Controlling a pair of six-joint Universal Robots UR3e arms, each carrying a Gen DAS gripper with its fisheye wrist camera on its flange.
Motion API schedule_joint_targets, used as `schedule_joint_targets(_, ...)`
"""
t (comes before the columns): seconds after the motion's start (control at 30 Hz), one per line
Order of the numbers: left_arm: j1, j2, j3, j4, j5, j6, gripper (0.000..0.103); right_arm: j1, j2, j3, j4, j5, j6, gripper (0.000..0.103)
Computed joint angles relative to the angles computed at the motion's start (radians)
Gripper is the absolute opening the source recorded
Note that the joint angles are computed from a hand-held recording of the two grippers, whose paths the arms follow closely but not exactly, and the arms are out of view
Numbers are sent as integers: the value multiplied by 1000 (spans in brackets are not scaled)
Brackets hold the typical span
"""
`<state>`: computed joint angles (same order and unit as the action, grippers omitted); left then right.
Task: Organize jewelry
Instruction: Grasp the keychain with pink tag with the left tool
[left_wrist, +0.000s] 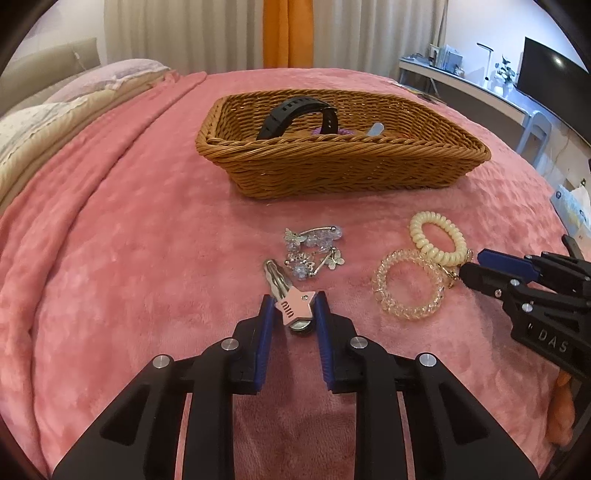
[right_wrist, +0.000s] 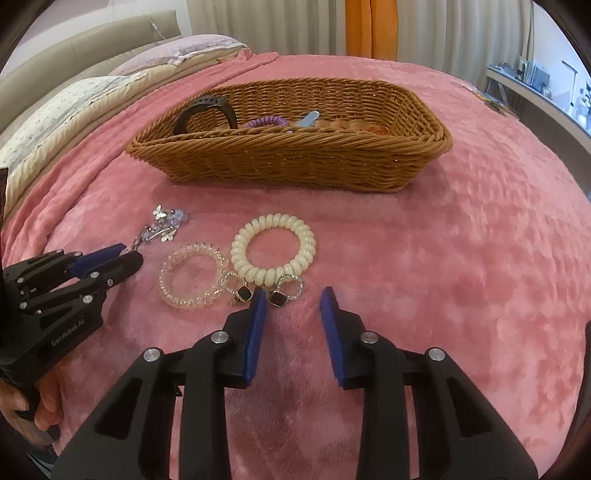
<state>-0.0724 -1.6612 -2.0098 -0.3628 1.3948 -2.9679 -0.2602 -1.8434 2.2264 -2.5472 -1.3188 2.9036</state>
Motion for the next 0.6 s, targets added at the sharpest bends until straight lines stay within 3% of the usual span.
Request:
schedule_joint_targets(0.27, 9, 4, 4, -16, -27, 2, 21, -35, -46, 17, 36, -28, -33, 23)
schedule_joint_targets(0.47, 15, 5, 5, -23, -34, 8, 21, -109, -126, 45, 93, 65, -96, 23)
schedule_joint_targets(0.6, 17, 5, 4, -23, -39, 6, 21, -84, -111, 36, 78, 47, -85, 23)
